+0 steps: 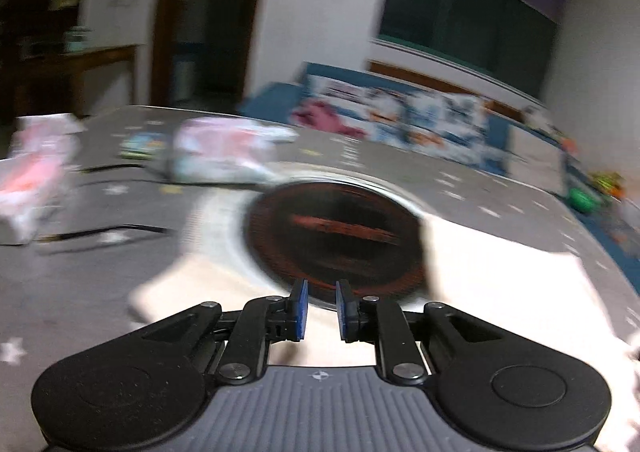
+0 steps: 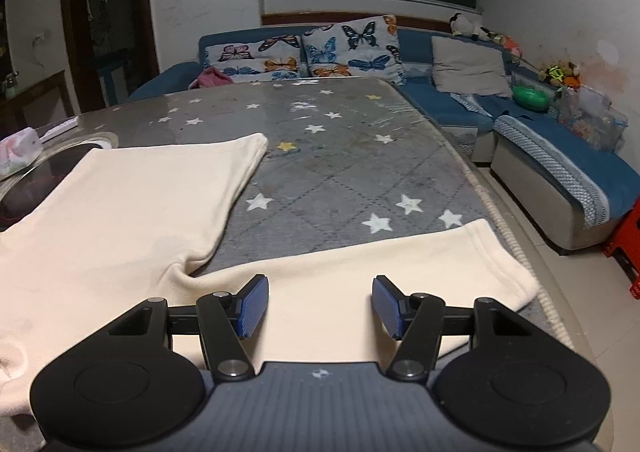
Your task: Fold clothes
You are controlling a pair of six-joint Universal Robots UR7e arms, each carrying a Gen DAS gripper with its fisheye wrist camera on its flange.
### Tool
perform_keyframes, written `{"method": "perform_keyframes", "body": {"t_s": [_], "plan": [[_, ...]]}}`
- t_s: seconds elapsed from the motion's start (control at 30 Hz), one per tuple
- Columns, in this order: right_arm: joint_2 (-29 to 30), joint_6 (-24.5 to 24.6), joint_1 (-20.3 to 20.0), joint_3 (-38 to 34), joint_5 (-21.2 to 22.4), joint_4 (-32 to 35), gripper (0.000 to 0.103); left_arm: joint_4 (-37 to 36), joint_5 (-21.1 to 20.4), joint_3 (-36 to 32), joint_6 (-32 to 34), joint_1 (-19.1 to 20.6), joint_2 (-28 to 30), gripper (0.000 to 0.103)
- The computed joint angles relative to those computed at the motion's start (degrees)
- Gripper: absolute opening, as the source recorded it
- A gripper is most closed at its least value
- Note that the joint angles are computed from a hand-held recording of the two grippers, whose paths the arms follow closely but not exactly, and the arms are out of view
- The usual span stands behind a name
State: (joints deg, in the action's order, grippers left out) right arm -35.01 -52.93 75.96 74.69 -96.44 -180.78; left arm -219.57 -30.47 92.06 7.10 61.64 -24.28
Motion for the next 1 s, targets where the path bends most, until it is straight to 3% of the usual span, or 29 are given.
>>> {"method": "perform_keyframes", "body": {"t_s": [0.17,0.23,0.4,0.77,0.83,0.97,1.0], "plan": [[-0.3,1.6,-0.4,0.1,-0.5,-1.3,0.055,8.4,-5.4,-2.6,-1.8,-0.8,2.0,0.021],[-0.4,2.0,-0.7,0.1,-1.1,-2.1,0.053,10.2,-7.1,-3.4,-1.4,-1.2,2.8,0.036],[-0.4,4.7,-1.4,-0.7,-3.1,-4.7,0.052,12.3,-10.5,-5.1,1.6,-2.4,5.1,0.048],[1.1,11.8,-3.2,-5.7,-5.1,-5.8,0.045,17.7,-12.8,-8.3,1.3,-3.3,7.8,0.074],[1.5,12.5,-3.3,-6.7,-5.0,-5.7,0.04,18.3,-12.9,-8.8,1.5,-3.5,8.3,0.08],[2.4,12.5,-3.5,-8.1,-4.4,-6.0,0.031,18.6,-12.9,-9.5,2.1,-3.9,8.9,0.083],[2.7,11.9,-3.5,-8.2,-4.5,-6.5,0.024,18.5,-12.8,-9.6,2.2,-3.9,9.0,0.085]]}}
